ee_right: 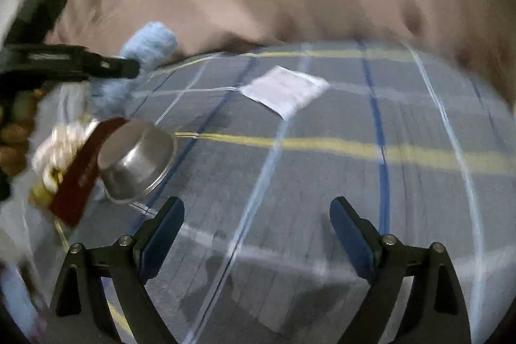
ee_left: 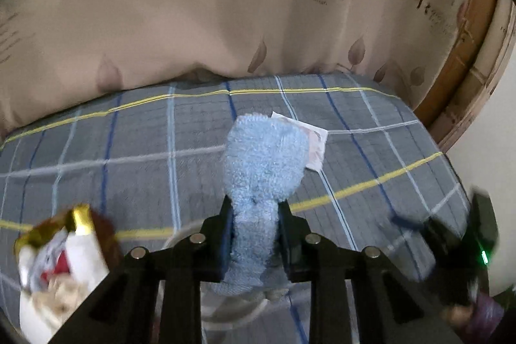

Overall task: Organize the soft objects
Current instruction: 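Lift the blue sock toward the tin with left tool while right tool grasps white printed packet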

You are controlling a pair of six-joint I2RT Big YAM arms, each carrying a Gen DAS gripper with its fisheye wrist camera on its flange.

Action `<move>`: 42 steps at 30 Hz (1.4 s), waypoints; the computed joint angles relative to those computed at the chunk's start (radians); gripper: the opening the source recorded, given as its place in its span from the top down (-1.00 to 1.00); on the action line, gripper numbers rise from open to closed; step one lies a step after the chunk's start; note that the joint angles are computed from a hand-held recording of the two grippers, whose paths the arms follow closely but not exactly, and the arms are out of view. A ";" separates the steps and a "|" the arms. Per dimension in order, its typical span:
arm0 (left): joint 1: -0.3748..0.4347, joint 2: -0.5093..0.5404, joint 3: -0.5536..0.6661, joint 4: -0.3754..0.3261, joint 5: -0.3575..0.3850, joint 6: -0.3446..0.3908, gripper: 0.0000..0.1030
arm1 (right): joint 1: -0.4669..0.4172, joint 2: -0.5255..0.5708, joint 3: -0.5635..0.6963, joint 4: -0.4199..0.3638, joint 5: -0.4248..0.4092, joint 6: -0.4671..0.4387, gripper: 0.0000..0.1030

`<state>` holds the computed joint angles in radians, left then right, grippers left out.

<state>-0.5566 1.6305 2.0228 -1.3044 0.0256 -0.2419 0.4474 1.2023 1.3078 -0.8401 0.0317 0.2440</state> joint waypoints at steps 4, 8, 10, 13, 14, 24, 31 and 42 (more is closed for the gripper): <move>0.010 -0.116 -0.120 0.015 -0.002 -0.066 0.51 | -0.067 0.155 0.190 -0.081 -0.095 -0.236 -0.74; 0.021 -0.202 -0.216 0.023 -0.033 -0.115 0.51 | -0.106 0.329 0.394 -0.203 -0.108 -0.387 -0.72; 0.025 -0.246 -0.257 0.027 -0.062 -0.129 0.51 | -0.119 0.409 0.489 -0.267 -0.112 -0.440 -0.71; 0.042 -0.302 -0.300 0.023 -0.093 -0.146 0.50 | -0.125 0.485 0.578 -0.305 -0.096 -0.486 -0.71; 0.049 -0.315 -0.308 0.021 -0.096 -0.153 0.50 | -0.128 0.505 0.603 -0.314 -0.096 -0.495 -0.71; 0.092 -0.418 -0.389 0.026 -0.114 -0.229 0.49 | -0.125 0.732 0.923 -0.540 -0.128 -0.546 -0.17; 0.114 -0.488 -0.439 0.019 -0.181 -0.277 0.47 | -0.111 0.685 0.886 -0.539 -0.097 -0.450 0.80; 0.181 -0.606 -0.557 -0.008 -0.187 -0.297 0.46 | 0.072 0.081 0.194 -0.111 -0.166 -0.130 0.80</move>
